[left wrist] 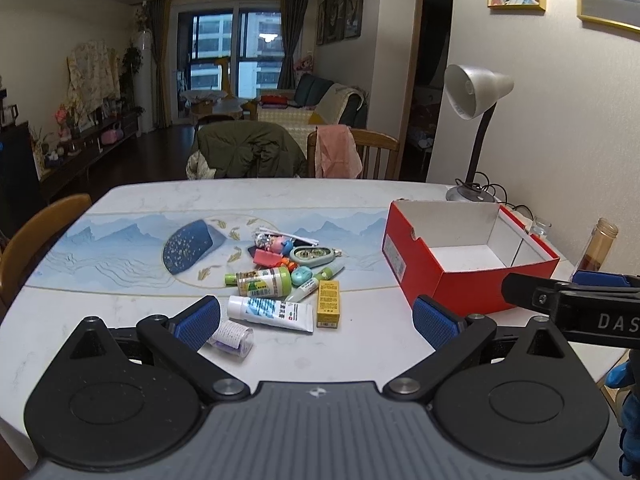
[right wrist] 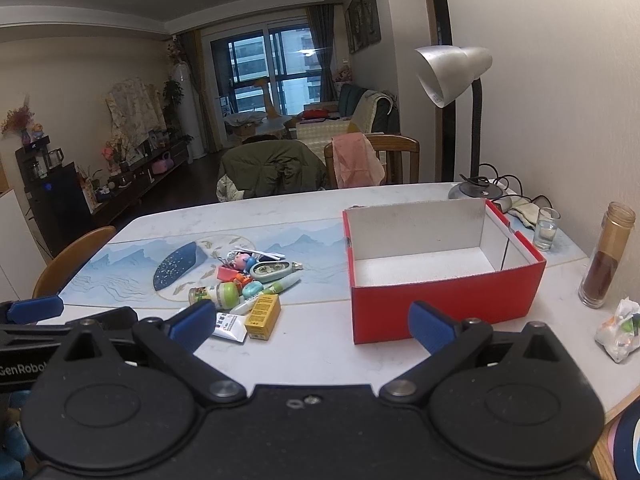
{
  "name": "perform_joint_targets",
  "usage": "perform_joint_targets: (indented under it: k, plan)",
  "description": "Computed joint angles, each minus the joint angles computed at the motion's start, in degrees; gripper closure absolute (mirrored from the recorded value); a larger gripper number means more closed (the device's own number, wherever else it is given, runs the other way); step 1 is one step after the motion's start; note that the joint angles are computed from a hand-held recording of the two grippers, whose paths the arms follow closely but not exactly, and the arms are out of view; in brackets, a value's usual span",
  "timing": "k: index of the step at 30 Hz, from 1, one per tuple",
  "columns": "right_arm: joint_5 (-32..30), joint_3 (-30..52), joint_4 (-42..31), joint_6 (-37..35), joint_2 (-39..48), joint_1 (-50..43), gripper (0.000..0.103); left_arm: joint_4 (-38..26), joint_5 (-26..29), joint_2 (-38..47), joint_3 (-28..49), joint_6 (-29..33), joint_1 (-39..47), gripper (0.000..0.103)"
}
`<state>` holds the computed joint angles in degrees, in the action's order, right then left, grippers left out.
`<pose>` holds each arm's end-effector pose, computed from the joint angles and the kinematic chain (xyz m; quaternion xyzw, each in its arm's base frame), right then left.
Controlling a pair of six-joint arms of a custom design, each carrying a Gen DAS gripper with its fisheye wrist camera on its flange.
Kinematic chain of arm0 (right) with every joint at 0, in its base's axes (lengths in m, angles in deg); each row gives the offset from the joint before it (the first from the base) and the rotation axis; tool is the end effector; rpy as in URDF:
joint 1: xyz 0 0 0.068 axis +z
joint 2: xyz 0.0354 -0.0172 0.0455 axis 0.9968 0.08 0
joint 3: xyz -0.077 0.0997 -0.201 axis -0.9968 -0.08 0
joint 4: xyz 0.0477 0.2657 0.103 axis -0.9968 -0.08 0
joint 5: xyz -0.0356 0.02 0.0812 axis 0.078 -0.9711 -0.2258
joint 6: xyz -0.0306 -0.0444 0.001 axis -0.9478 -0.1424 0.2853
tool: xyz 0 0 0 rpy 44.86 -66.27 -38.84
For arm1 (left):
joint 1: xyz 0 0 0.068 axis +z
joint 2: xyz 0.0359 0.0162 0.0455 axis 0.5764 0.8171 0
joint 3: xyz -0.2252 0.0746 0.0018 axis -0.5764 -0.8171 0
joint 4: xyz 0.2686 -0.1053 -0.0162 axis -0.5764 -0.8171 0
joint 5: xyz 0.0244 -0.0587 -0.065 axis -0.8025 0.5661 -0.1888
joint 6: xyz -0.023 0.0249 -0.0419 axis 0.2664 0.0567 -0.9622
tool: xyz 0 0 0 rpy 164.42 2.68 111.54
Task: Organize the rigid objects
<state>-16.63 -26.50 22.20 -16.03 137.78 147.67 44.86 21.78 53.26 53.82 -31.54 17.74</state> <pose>0.1573 0.2355 0.2199 0.1623 0.8515 -0.0114 0.4985 0.2430 -0.0831 0.2226 0.1934 0.8577 -0.1394 0.4556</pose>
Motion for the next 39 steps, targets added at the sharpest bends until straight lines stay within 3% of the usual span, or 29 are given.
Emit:
perform_joint_targets:
  k: [7, 22, 32, 39]
  plan:
    - [-5.61, -0.87, 6.96, -4.71, 1.42, -5.24, 0.001, 3.29, 4.61, 9.21, 3.59, 5.45, 3.3, 0.0]
    - [-18.0, 8.79, 20.41, -18.62, 18.22, -16.55, 0.007, 11.74, 10.45, 41.8, 20.32, 14.32, 11.5, 0.0]
    - [-26.21, 23.65, 20.21, -23.99, 36.19, -23.11, 0.021, 10.43, 11.46, 61.11, 33.55, 20.56, 14.09, 0.0]
    - [-30.86, 35.08, 17.1, -25.81, 48.0, -27.08, 0.031, 9.02, 11.25, 68.99, 39.7, 24.47, 13.97, 0.001]
